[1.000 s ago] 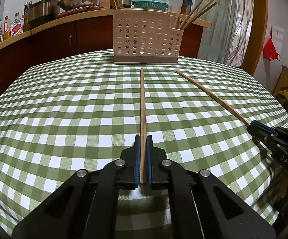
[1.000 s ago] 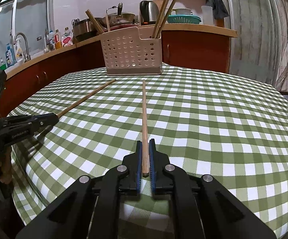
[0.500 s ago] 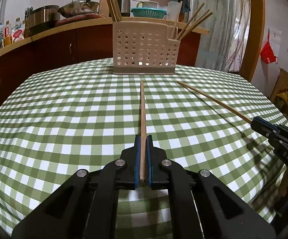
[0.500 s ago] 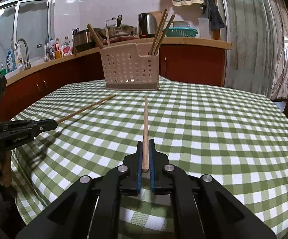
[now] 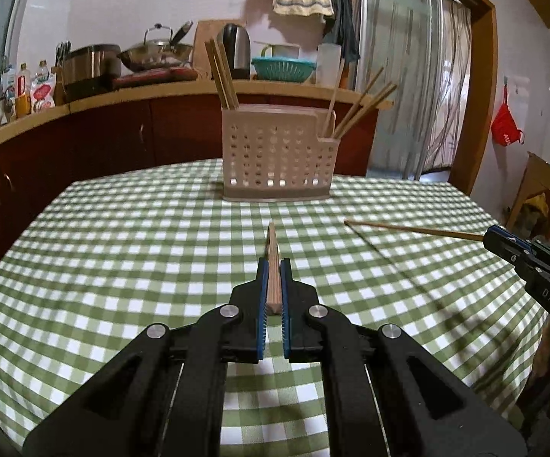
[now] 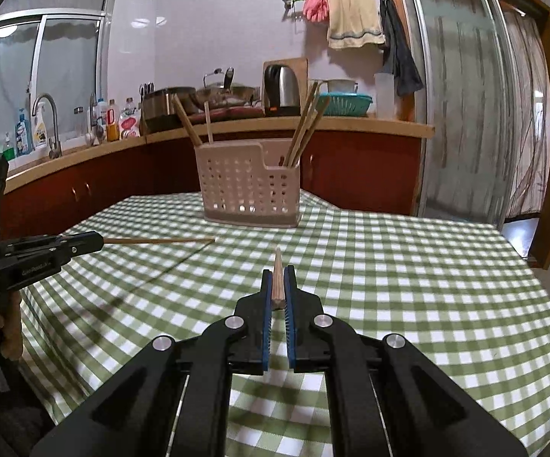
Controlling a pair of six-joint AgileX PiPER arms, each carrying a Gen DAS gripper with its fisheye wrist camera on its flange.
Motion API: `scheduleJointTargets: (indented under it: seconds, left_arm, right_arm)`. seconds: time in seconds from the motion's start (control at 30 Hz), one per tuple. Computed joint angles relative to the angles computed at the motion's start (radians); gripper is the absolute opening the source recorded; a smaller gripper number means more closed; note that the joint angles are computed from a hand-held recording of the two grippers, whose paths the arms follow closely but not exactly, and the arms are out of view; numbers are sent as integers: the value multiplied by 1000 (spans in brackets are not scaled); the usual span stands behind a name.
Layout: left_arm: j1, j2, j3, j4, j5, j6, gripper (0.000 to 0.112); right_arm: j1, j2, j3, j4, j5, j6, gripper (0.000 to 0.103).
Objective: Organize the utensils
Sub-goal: 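Lift both chopsticks upright and carry them over the beige holder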
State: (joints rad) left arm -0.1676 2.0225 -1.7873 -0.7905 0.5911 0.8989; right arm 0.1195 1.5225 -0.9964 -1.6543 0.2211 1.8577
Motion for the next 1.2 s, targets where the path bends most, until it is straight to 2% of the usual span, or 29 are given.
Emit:
scheduleJointTargets:
  seconds: [0.3,0.53,0.63,0.8,0.87,1.0,1.2]
  left_arm:
    - [24,-34,-40,-34,18,5,6]
    - [40,-62,-65,-52,34,5,6]
    - [43,-64,-84,-51,40,-3,6]
    - [44,-43,-150,-27,62,-35,6]
    - [43,-31,-178,-18,69,-43,6]
    - [39,2,-243,5,84,-72,6]
    - [36,68,-360,32,102,-119,6]
  right_arm:
    - [17,-24,-59,234,22,-240,7]
    - [35,-40,-131,491,60,-499,7]
    - [36,-39,-182,679,89,-691,7]
    - [28,-9,-302,1004,185,-1038,7]
    - [20,10,-346,1085,217,-1126,7]
    - [7,45,-412,1172,244,-1222,7]
    - [-3,106,-498,1195,243,-1262,7]
